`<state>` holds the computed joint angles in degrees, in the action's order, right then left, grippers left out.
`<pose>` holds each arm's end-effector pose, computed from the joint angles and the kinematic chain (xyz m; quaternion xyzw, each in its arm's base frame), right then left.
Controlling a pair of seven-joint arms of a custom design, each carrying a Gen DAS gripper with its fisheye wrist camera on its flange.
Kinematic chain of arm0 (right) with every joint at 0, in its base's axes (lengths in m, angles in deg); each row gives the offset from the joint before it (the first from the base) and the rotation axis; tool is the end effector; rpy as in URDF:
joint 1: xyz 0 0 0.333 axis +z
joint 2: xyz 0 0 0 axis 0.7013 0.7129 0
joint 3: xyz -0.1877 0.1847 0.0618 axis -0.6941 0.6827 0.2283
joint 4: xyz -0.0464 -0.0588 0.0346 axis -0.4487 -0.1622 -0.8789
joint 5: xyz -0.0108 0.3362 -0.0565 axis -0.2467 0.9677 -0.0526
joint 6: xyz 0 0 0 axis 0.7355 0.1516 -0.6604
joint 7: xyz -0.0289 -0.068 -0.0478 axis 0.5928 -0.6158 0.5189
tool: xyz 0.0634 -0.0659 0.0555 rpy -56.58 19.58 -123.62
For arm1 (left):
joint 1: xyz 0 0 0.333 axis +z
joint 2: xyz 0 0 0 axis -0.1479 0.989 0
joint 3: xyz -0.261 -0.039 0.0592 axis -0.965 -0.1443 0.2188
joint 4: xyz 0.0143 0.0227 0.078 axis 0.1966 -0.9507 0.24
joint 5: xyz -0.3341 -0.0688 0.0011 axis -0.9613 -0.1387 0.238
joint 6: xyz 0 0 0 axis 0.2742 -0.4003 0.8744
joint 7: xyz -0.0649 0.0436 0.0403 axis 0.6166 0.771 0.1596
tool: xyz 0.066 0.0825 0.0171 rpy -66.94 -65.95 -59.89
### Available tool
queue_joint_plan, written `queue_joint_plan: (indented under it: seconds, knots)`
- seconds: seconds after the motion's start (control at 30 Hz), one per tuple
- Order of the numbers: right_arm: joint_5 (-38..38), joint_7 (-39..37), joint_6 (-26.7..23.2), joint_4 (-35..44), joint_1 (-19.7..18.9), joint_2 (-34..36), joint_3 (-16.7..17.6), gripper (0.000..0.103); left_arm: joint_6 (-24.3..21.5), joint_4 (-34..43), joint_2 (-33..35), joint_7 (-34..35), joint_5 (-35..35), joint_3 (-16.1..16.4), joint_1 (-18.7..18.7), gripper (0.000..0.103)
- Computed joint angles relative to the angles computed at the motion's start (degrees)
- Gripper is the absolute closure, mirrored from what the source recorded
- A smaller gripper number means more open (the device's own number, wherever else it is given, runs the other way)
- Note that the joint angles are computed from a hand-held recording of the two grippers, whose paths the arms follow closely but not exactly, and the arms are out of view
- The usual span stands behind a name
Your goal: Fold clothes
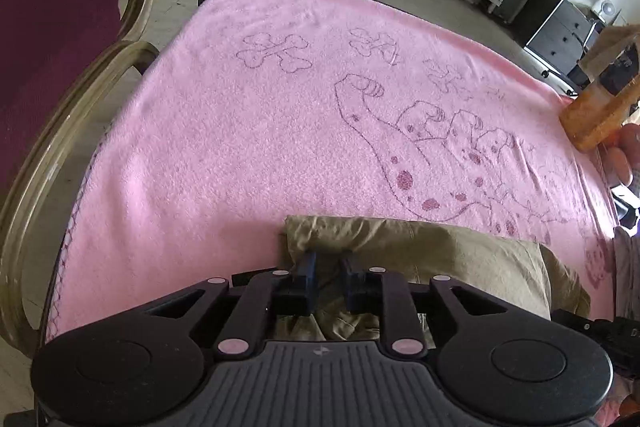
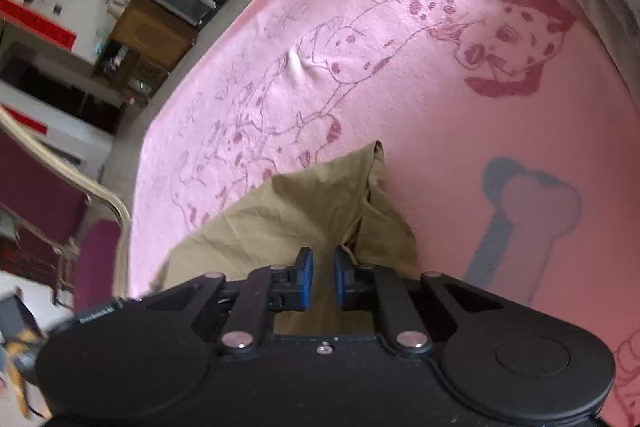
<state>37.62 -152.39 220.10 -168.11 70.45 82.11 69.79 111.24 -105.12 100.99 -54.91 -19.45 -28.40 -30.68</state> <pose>0.4075 0.3120 0.3681 -0.4610 0.8124 0.0158 0.3568 0.4915 -0.3724 0.3539 -0.6827 0.6728 -0.2691 0.0938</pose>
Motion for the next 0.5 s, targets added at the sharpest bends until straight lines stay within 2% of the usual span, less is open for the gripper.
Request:
queue_joint_plan:
  seconds: [0.03, 0.1, 0.17, 0.2, 0.23, 0.27, 0.3, 0.33, 0.43, 0.47, 0.5]
  knots:
    - [-0.2, 0.2, -0.1, -0.2, 0.0, -0.1, -0.1, 0.103, -0.1, -0.3, -0.4, -1.0, 0.7, 0.6, -0.5, 0.082]
    - [-1.3, 2.2, 0.9, -1.4, 0.1, -0.7, -0.8, 0.103, -2.0, -0.7, -1.4, -4.1, 3.1, 2.3, -2.1, 0.081]
    - [-2.8, 5.2, 1.4, -2.9, 0.2, -2.2, -1.4, 0.103, -8.7, -1.0, -3.4, -8.5, 6.5, 3.8, -4.1, 0.083]
    - [-3.9, 6.6, 0.1, -3.9, 0.1, -3.9, -1.2, 0.103, -11.5, -1.7, -4.8, -9.2, 6.8, 3.4, -4.1, 0.084]
    - [-4.8, 7.8, -1.1, -4.8, -0.3, -5.6, -0.5, 0.099, -14.4, -2.4, -6.2, -9.9, 7.0, 3.0, -4.0, 0.090]
    - [-5.5, 8.3, -2.4, -5.5, -0.8, -7.3, 0.3, 0.095, -15.4, -4.2, -8.3, -10.5, 7.4, 2.4, -3.6, 0.090]
    - [-5.0, 7.4, -4.1, -6.2, -1.0, -9.1, 1.2, 0.083, -14.7, -7.0, -10.9, -11.2, 7.8, 1.8, -3.0, 0.090]
    - [-4.4, 6.2, -6.5, -6.7, -1.0, -11.0, 2.2, 0.075, -13.2, -10.3, -13.9, -11.7, 8.1, 1.1, -2.4, 0.088]
    - [-1.9, 2.2, -9.6, -8.7, -0.7, -15.9, 3.7, 0.075, -6.2, -19.9, -21.8, -9.6, 5.2, -1.0, -0.3, 0.079]
    - [0.2, 0.1, -9.7, -9.6, -0.1, -17.3, 3.7, 0.074, -3.7, -22.7, -24.0, -8.0, 3.2, -1.5, 0.0, 0.069]
    - [2.3, -2.2, -9.9, -10.6, 0.8, -18.8, 3.5, 0.073, -0.7, -25.5, -25.7, -6.5, 0.7, -1.6, 0.2, 0.065]
